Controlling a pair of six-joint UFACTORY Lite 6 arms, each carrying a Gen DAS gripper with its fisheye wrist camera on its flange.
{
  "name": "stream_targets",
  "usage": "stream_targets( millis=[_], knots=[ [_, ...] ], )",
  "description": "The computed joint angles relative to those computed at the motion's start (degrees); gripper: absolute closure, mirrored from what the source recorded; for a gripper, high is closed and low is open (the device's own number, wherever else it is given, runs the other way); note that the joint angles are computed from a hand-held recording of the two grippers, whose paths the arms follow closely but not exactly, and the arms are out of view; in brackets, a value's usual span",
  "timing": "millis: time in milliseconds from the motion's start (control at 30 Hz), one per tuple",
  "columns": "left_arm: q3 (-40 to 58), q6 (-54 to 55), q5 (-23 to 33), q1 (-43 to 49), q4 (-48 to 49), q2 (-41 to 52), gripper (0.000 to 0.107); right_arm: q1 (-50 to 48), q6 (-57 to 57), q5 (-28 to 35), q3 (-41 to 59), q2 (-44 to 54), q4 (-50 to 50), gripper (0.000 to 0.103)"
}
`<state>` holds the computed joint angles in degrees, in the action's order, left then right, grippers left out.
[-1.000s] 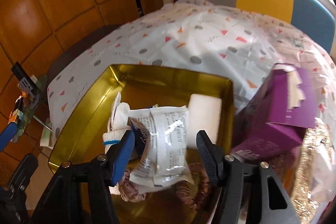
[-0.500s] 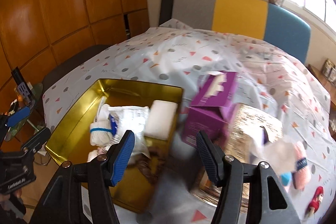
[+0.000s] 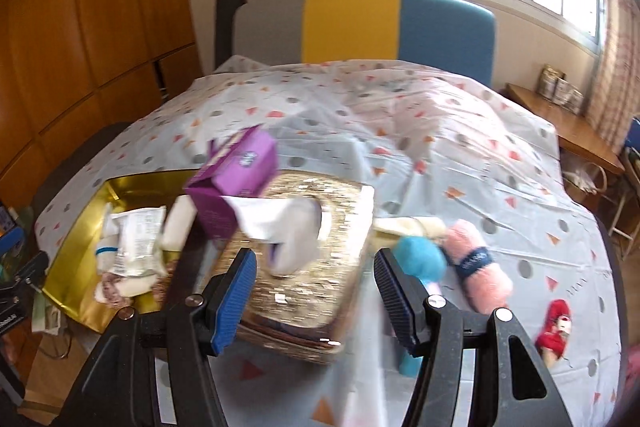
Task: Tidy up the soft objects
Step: 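Move both grippers back toward the blue teddy bear and the remaining items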
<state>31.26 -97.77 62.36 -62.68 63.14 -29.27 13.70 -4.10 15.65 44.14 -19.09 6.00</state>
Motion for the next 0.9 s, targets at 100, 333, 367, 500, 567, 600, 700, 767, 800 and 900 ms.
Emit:
stream_targets(
  millis=[100, 333, 367, 500, 567, 600, 700, 767, 800, 900],
  knots=[
    [1.05, 0.09, -1.39, -0.14, 0.15, 1.16, 0.021, -6.74, -6.73, 0.05, -0.45, -0.17, 3.94, 0.041],
    [4.52, 0.82, -3.45, -1.07, 1.03, 5.30, 0.021, -24.74, -31.01, -2.13, 0.47, 7.23, 25.85, 0.041],
    [5.26, 1.09, -3.80, -1.15, 1.14, 6.18, 0.021, -27.03, -33.60, -2.56, 0.66, 8.69, 28.54, 0.041],
    [8.99, 3.10, -5.15, -1.87, 2.07, 9.72, 0.021, -36.13, -51.47, -1.72, 0.45, 13.63, 47.52, 0.041],
    [11.64, 4.48, -6.22, -2.14, 2.66, 12.10, 0.021, -39.92, -54.65, 0.27, 1.07, 16.53, 51.85, 0.041],
    [13.36, 5.15, -7.08, -2.12, 3.02, 13.64, 0.021, -41.20, -53.35, 1.42, 1.93, 18.29, 50.99, 0.041],
    [19.55, 8.36, -10.36, -2.43, 3.11, 18.99, 0.021, -42.78, -46.64, 2.72, 4.34, 22.17, 45.46, 0.041],
    [23.91, 10.42, -12.68, -2.85, 3.36, 22.84, 0.021, -43.93, -42.85, 4.23, 4.99, 23.35, 42.68, 0.041],
    [26.41, 11.51, -13.85, -3.13, 3.40, 25.11, 0.021, -44.67, -42.96, 5.57, 5.51, 24.03, 43.08, 0.041],
    [33.43, 13.80, -15.87, -4.37, 3.35, 31.53, 0.021, -45.56, -41.52, 6.64, 6.09, 24.82, 41.87, 0.041]
  ],
)
